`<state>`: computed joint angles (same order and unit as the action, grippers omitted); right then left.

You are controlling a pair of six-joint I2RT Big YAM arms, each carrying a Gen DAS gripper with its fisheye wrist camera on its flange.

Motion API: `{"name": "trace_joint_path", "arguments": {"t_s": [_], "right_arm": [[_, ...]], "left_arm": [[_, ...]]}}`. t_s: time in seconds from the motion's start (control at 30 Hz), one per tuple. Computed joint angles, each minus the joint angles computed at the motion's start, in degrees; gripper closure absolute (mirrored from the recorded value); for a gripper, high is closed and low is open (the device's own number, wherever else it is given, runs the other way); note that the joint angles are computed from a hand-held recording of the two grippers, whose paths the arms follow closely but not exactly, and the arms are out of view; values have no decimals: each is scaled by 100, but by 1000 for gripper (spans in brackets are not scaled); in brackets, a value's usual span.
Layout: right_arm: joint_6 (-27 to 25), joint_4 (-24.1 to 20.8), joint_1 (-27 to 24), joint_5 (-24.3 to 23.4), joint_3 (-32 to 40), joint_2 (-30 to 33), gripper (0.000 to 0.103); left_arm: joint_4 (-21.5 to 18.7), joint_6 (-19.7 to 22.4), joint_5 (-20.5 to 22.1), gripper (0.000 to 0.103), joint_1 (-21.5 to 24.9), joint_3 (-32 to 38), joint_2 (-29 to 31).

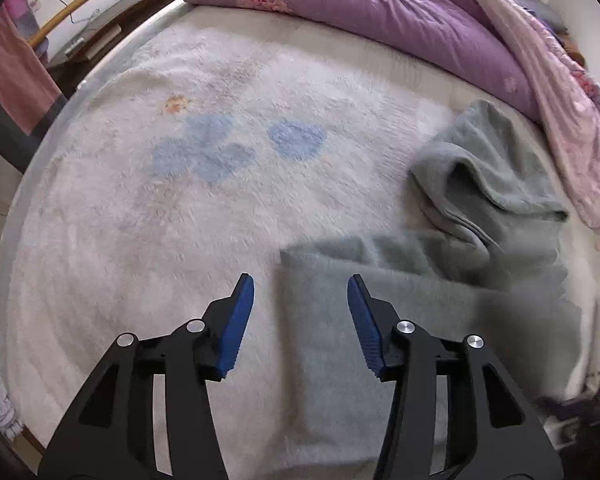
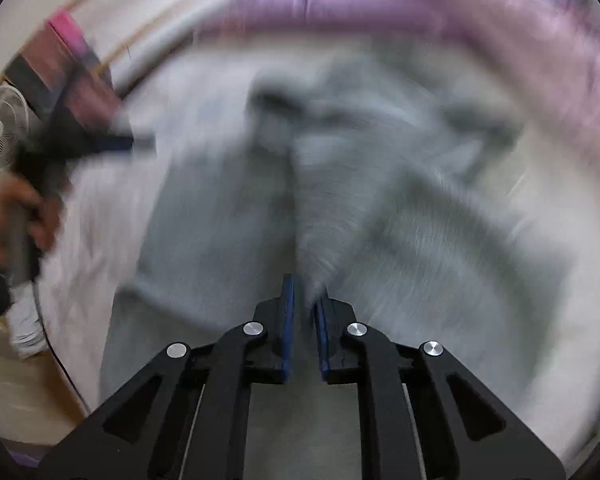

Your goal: Fold large clothes

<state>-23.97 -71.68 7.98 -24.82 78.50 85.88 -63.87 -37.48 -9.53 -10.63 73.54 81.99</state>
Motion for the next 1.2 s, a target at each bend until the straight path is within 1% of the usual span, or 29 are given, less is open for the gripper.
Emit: {"name": "trace_joint_path", "arguments": {"t_s": [0.03,0.07,0.13,0.17,0.2,0.23,0.27,0.3,0.37,0.4,0.5,0.53,0.6,0.63,0.67,0.7,0.73,0.77,0.8,0.83,0.87,0.9,0.93,0.97,1.07,1.1,1.13,1.2], "right_arm": [[130,-180,117,210,-126,103,93],[299,-259,144,276,-225,124,90],[552,-326,54,154,-347,94,90],[596,-274,-1,226,-399,0,86],[601,-239,-89,210,-431,-89,79],[596,-268,-233,129,-409,-151,77],[601,-276,-330,98,-402,-209,71],[611,-229,-478,109,-387,-274,67],[597,-208,-729,148,-274,-266,67],[617,-177,-887,228,-214,-229,67],[792,-64,-1219,417,-132,-84,67],[841,-46,-1322,480,-114,-49,67],[909,18,-1584,550,-58,41,67],[953,43,-1686,554,-38,78,67],[1032,113,-1726,588,-74,70,67],[1045,121,-1807,594,-41,107,67],[1086,107,-1898,575,1,155,67],[1107,97,-1970,549,40,201,67],[1177,113,-2026,511,70,242,67],[1183,105,-2093,471,83,259,67],[1216,99,-2145,418,109,301,67],[1243,113,-2184,389,130,336,66],[1287,137,-2217,361,161,372,66],[1313,114,-2243,328,214,409,66],[1560,155,-2223,174,279,461,66],[1634,149,-2214,127,322,506,66],[1672,165,-2204,121,340,531,65],[1733,161,-2156,118,401,609,61]], "left_arm": [[-61,-100,-47,49,-75,-10,-65],[-87,-218,-52,44,-160,-22,-114],[-53,-365,27,43,-327,-41,-164],[-47,-467,56,42,-420,-32,-155],[4,-582,180,42,-538,-14,-124],[50,-658,280,42,-613,32,-50],[99,-753,410,42,-719,102,40],[182,-847,529,42,-844,196,158],[259,-915,673,41,-1035,441,435],[286,-944,755,41,-1172,685,677],[302,-791,715,40,-1457,1352,1274],[251,-715,719,36,-1564,1692,1573],[59,-480,769,34,-1693,2269,2088],[-268,-307,540,34,-1784,2703,2456],[-583,-222,185,34,-1854,3014,2733],[-830,-214,-54,35,-1870,3194,2909],[-1068,-268,-171,50,-1842,3317,3044],[-1020,-370,-104,81,-1764,3184,2973],[-855,-510,22,83,-1675,2948,2808],[-601,-693,54,84,-1577,2578,2511],[-450,-789,-74,85,-1518,2267,2223],[-389,-852,-226,85,-1467,1992,1937],[-291,-904,-276,86,-1424,1761,1700],[-90,-995,-291,86,-1356,1383,1323],[186,-1260,-314,86,-1181,528,480],[197,-1445,-344,86,-1115,187,201],[154,-1510,-283,86,-1031,22,86],[311,-1840,435,81,-796,-575,-158]]}}
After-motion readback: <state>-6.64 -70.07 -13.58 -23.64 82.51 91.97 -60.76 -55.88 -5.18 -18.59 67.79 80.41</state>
